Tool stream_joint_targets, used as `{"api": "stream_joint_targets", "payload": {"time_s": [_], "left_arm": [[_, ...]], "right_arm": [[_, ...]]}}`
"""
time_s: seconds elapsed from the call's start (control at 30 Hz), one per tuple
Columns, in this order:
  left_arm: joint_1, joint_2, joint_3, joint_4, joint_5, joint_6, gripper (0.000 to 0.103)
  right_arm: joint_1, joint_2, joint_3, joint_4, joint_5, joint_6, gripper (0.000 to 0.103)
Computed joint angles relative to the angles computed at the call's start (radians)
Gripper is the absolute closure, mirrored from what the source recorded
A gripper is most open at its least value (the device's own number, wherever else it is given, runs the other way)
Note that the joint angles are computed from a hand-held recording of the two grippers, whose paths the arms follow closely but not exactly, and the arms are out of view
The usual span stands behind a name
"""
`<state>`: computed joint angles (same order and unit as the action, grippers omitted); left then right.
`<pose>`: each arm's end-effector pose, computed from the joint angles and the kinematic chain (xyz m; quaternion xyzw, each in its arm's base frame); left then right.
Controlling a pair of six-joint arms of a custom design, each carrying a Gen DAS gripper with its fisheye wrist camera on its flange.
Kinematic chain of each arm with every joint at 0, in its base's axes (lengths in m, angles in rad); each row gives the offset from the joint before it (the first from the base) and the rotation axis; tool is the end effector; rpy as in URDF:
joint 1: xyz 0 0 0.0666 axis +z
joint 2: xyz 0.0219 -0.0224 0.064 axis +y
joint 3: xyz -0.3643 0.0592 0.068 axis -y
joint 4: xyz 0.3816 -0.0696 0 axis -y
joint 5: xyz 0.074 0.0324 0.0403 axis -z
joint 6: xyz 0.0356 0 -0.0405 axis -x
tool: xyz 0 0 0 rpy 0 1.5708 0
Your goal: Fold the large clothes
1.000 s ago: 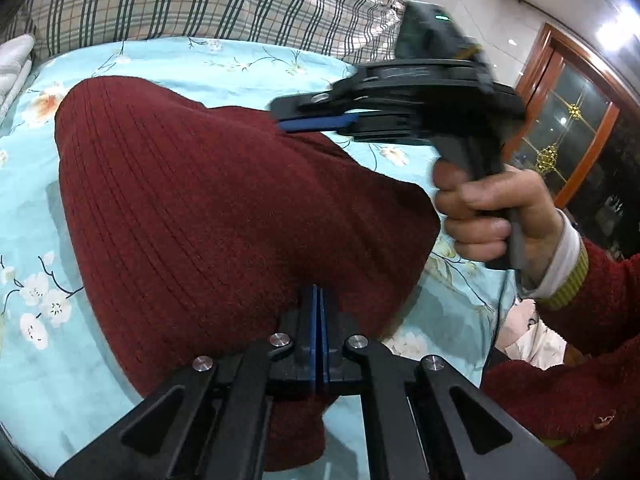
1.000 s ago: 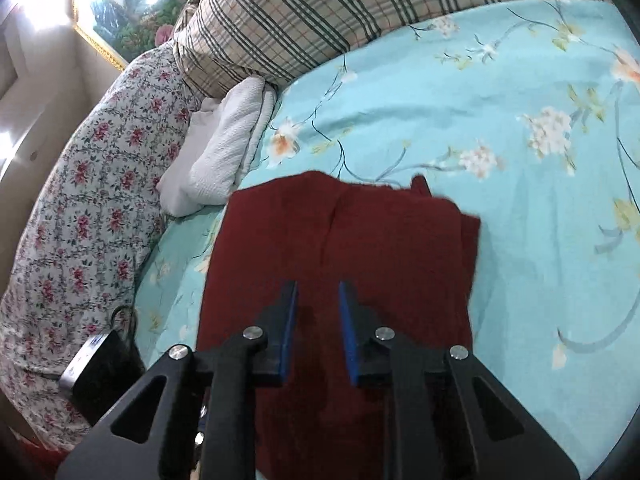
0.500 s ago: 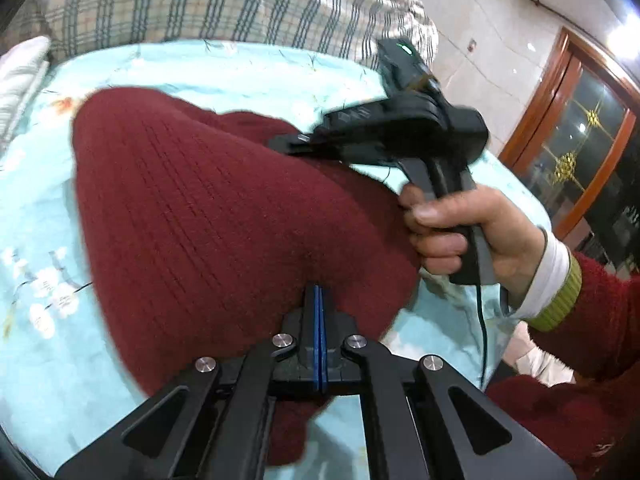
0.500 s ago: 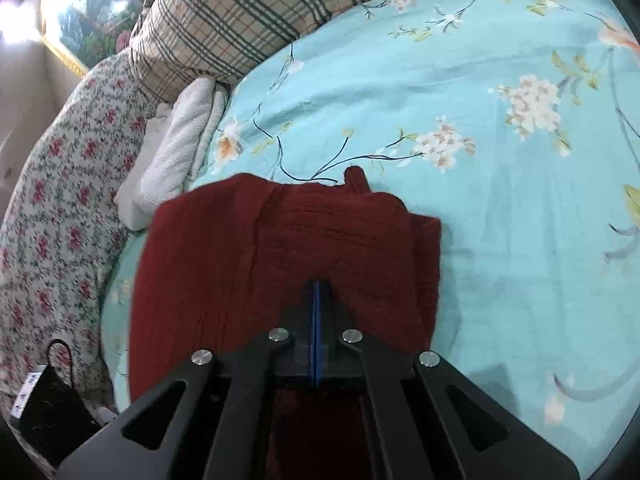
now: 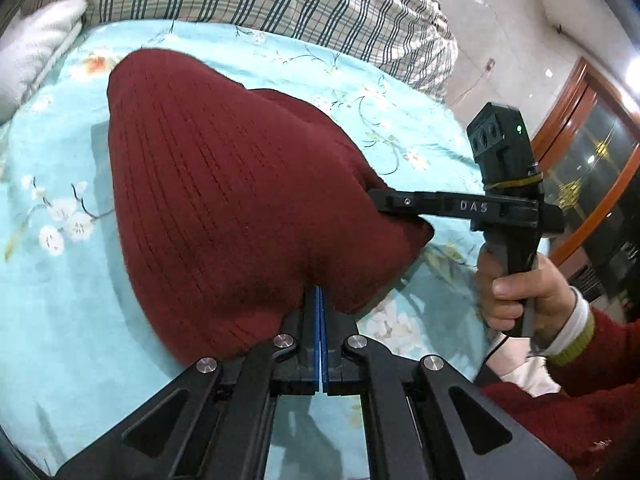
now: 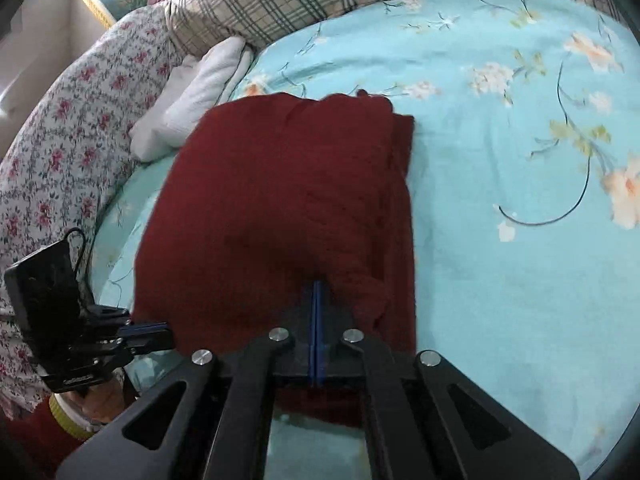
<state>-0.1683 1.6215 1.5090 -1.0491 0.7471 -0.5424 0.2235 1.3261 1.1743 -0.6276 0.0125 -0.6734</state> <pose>0.5155 -0.1125 0.3562 0.3867 0.8289 -0.3159 0.2523 0.4435 0.0999 0.3656 0.2082 0.8989 0.1619 0.3498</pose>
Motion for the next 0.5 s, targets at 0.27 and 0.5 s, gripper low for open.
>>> {"api": "stream_joint_targets", "payload": {"time_s": [0.27,0.5], "left_arm": [[0.01,-0.033,-0.027,0.004,0.0,0.035,0.102],[0.053,-0.12,-0.046,0.119,0.026,0.195,0.078]], "right_arm": [[-0.002,-0.016,-0.008,0.005,-0.01,-0.025,0.103],[0.051,-0.089,0.001,-0.021,0.085,-0.011,0.101]]}}
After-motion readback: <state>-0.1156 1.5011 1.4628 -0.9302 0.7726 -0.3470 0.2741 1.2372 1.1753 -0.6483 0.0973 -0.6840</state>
